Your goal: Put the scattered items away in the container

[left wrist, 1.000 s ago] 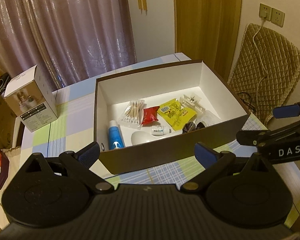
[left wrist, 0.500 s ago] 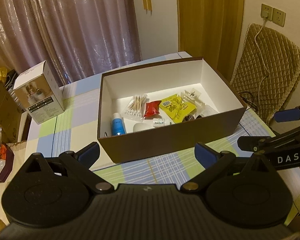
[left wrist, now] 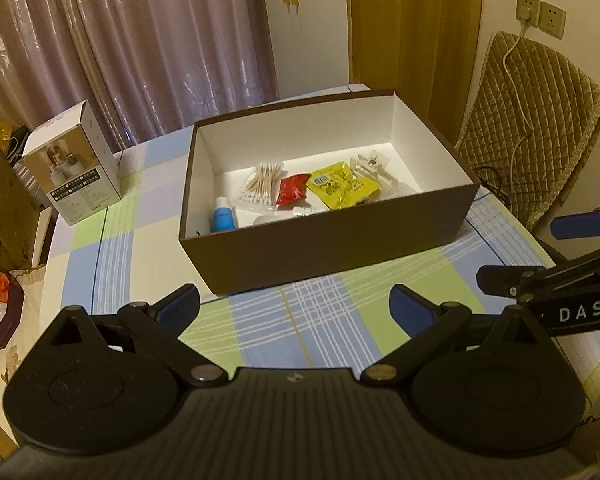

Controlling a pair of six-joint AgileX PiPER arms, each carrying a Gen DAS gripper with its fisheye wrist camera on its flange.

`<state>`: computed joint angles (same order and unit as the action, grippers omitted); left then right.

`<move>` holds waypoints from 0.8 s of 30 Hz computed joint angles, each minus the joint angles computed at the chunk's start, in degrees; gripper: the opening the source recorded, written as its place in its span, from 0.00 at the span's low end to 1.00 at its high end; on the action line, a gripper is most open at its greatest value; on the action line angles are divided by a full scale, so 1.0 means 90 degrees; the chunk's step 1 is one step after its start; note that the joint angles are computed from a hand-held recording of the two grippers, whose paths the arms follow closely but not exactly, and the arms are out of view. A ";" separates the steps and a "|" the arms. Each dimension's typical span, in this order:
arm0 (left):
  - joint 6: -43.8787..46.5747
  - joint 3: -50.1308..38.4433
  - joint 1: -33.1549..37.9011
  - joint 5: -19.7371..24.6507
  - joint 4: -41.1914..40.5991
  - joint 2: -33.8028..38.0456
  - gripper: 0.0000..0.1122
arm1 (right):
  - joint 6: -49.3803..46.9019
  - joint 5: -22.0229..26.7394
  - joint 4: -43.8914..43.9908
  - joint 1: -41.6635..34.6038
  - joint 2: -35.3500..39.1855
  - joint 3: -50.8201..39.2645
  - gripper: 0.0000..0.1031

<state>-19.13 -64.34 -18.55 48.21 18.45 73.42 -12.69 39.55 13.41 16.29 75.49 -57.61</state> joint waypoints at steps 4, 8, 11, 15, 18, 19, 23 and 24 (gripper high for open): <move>-0.0189 0.0126 -0.0136 0.0073 0.0102 -0.0068 0.89 | -0.0035 -0.0050 0.0043 -0.0050 -0.0140 0.0159 0.99; -0.0342 0.0170 -0.0229 0.0167 0.0199 -0.0136 0.89 | -0.0020 -0.0141 0.0007 -0.0037 -0.0310 0.0307 0.99; -0.0449 0.0154 -0.0298 0.0246 0.0302 -0.0193 0.89 | 0.0002 -0.0212 -0.0054 -0.0009 -0.0396 0.0385 0.99; -0.0638 0.0184 -0.0390 0.0339 0.0471 -0.0266 0.89 | 0.0048 -0.0365 -0.0200 0.0095 -0.0449 0.0511 0.99; -0.0722 0.0235 -0.0413 0.0407 0.0518 -0.0271 0.89 | 0.0063 -0.0473 -0.0290 0.0197 -0.0408 0.0601 0.99; -0.0748 0.0261 -0.0413 0.0422 0.0521 -0.0268 0.89 | 0.0084 -0.0477 -0.0326 0.0232 -0.0372 0.0614 0.99; -0.0779 0.0343 -0.0404 0.0448 0.0498 -0.0239 0.89 | 0.0114 -0.0481 -0.0389 0.0332 -0.0259 0.0635 0.99; -0.0784 0.0370 -0.0392 0.0435 0.0494 -0.0248 0.89 | 0.0145 -0.0489 -0.0421 0.0357 -0.0240 0.0626 0.99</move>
<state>-26.19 -61.02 -22.07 52.12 22.89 71.19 -11.39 35.15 9.61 19.51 73.33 -51.98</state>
